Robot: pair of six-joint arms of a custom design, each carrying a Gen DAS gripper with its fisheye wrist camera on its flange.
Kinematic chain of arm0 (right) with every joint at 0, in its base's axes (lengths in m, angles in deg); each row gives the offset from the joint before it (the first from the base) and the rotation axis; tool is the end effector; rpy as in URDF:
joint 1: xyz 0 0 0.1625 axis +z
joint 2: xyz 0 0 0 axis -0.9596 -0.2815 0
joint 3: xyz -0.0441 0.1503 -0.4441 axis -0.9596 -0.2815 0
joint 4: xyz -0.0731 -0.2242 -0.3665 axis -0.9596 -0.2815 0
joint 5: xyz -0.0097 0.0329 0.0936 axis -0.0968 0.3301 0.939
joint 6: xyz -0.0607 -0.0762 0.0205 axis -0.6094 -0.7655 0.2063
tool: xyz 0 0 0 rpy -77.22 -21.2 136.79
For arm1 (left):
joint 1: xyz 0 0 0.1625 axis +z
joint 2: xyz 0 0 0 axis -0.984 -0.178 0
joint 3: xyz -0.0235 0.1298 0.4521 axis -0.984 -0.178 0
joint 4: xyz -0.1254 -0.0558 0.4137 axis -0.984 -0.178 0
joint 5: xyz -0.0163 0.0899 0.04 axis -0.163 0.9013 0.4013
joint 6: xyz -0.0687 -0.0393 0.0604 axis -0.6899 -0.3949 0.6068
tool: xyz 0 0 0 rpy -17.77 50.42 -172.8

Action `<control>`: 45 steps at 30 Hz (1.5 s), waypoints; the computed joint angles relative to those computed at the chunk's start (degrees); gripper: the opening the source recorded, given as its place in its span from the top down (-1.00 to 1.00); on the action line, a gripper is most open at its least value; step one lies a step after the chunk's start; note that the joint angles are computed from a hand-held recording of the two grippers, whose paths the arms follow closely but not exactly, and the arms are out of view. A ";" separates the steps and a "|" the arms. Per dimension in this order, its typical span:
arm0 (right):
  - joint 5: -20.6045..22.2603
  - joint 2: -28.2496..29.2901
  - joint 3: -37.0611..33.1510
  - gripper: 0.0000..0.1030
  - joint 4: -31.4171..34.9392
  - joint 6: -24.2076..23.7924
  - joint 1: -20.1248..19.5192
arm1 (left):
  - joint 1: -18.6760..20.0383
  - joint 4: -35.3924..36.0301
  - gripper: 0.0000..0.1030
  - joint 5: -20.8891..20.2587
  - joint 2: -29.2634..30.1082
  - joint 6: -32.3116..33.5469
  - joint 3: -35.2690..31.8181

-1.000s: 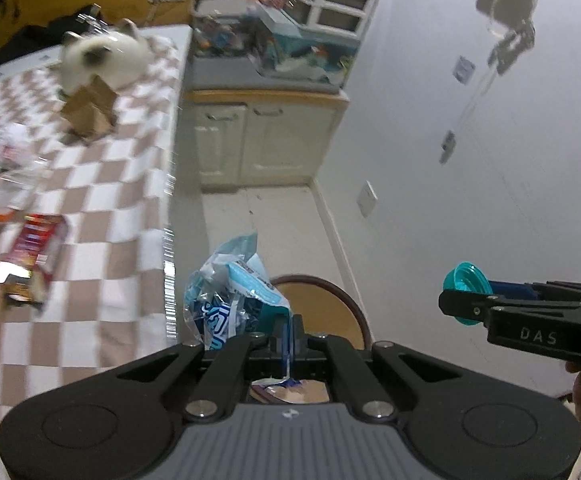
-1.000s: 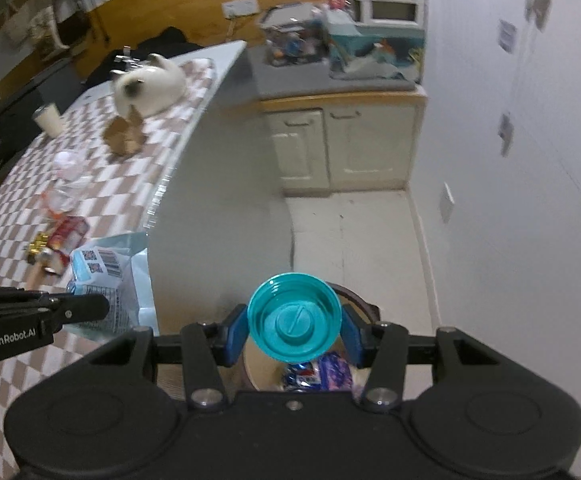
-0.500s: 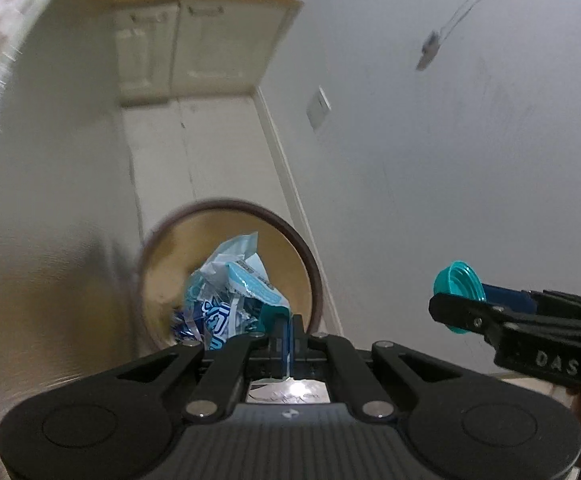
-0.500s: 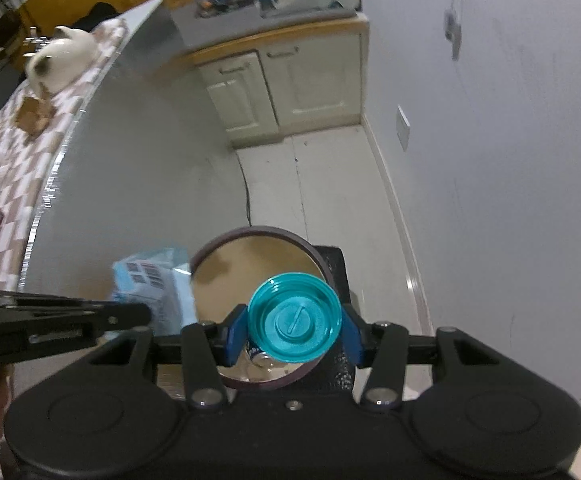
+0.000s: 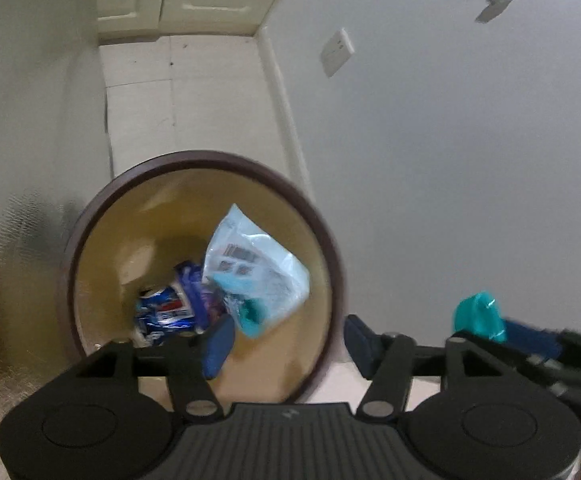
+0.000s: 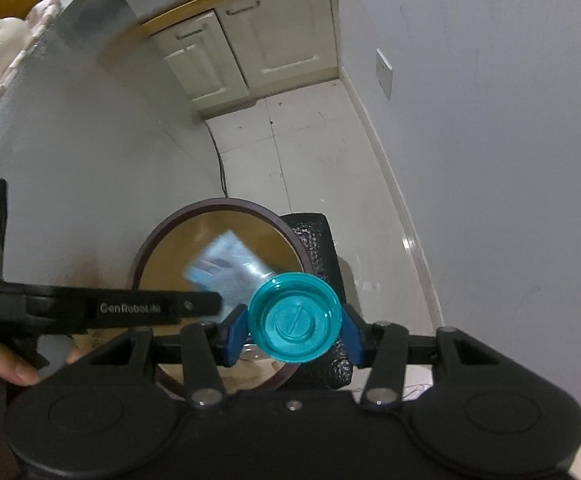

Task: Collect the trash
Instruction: 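Open the left tool to drop the bag while the right tool drops the cap, then move both tools back from the wastebasket toward the table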

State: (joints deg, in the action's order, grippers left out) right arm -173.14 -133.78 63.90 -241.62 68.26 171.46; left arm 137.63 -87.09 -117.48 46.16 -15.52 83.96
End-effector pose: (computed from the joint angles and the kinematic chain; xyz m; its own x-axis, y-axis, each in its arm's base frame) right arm 0.1433 -0.5934 0.2464 -0.6861 0.6090 0.3980 0.2534 0.7129 -0.6539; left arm -0.3009 -0.7756 0.0146 -0.7735 0.5927 -0.2246 0.5102 0.7925 0.3340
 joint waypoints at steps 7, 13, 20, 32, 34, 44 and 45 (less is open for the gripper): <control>2.80 2.50 -1.78 0.03 -1.18 -2.51 -2.44 | 0.30 1.31 -0.18 5.56 -0.61 1.71 0.65; 6.08 5.78 -4.97 0.03 -0.76 -5.69 -4.13 | 0.27 0.55 -0.18 8.90 -1.95 2.69 1.79; 8.73 9.41 -9.43 0.03 1.26 -7.71 -5.17 | 0.13 -0.98 -0.26 11.79 -2.85 4.27 3.59; 9.22 9.68 -8.00 -0.37 0.30 -5.58 -6.47 | -0.11 -1.32 -0.81 14.11 -3.20 4.57 4.93; 9.30 8.97 -7.18 -0.37 0.67 -5.25 -6.49 | -0.16 -1.60 -0.87 14.28 -3.36 4.40 5.32; 8.42 6.58 -4.75 -0.52 -0.05 -5.74 -5.63 | -0.55 -2.43 -1.00 15.09 -4.57 2.25 6.40; 7.90 6.48 -4.70 -0.54 -0.12 -6.15 -5.33 | -0.62 -2.70 -1.00 15.10 -4.71 2.20 6.43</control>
